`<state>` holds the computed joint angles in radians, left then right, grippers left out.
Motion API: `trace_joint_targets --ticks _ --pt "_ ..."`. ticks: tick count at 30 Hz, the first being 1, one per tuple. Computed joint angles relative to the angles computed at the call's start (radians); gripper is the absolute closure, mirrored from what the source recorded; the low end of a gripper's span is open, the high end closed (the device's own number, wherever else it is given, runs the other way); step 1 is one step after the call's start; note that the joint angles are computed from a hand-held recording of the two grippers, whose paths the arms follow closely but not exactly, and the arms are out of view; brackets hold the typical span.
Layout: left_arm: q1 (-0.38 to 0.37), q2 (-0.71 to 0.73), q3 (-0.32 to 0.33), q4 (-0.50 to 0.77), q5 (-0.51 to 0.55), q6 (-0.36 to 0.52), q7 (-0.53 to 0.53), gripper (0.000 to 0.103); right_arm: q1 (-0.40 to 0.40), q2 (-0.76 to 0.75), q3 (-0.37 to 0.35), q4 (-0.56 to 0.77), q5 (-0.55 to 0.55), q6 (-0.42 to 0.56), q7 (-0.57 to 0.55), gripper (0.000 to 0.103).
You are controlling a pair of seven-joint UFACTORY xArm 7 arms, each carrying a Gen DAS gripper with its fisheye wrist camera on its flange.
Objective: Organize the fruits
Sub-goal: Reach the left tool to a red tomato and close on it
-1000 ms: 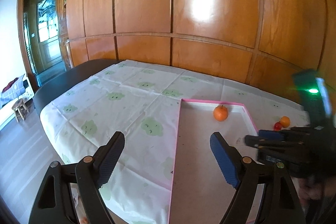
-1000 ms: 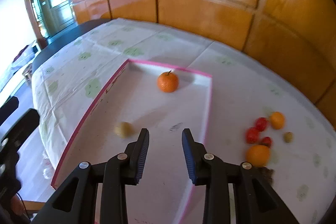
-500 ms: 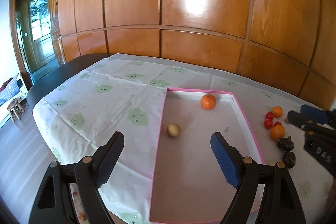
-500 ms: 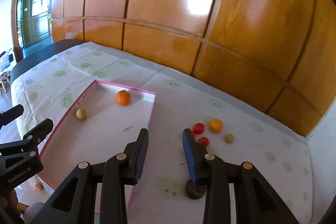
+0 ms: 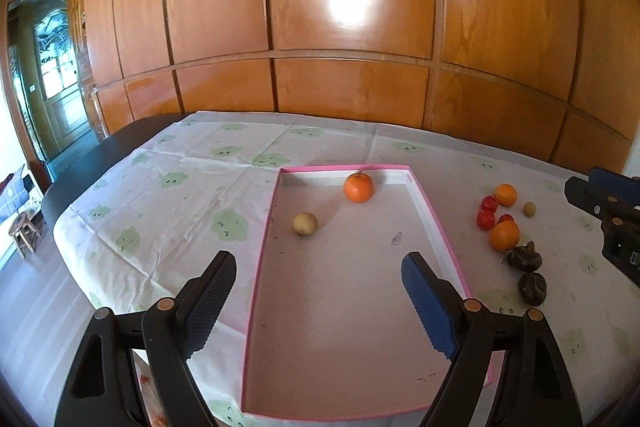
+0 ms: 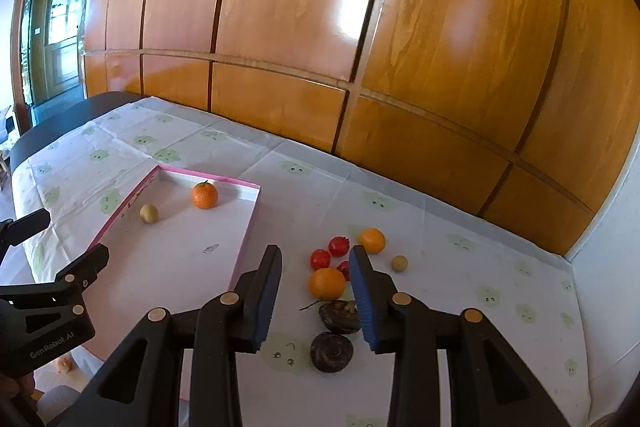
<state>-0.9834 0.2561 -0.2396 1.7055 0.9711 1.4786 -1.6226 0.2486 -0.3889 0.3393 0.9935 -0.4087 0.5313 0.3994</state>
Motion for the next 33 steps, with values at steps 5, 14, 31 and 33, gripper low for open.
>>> trace_joint_targets --ticks 5,14,31,33 --pt "-0.017 0.04 0.008 0.058 0.007 0.007 0.042 0.018 0.001 -0.017 -0.019 -0.016 0.015 -0.011 -0.018 0.067" --pt "-0.068 0.115 0.054 0.168 0.004 0.013 0.118 0.018 -0.015 -0.038 -0.043 -0.045 0.049 -0.035 -0.061 0.067" --pt "-0.042 0.291 0.143 0.407 -0.203 -0.251 0.396 0.022 -0.104 0.207 -0.256 0.117 0.297 0.178 -0.268 0.067" --pt "-0.025 0.334 0.15 0.467 -0.261 -0.272 0.452 0.029 -0.109 0.209 -0.275 0.121 0.367 0.173 -0.282 0.067"
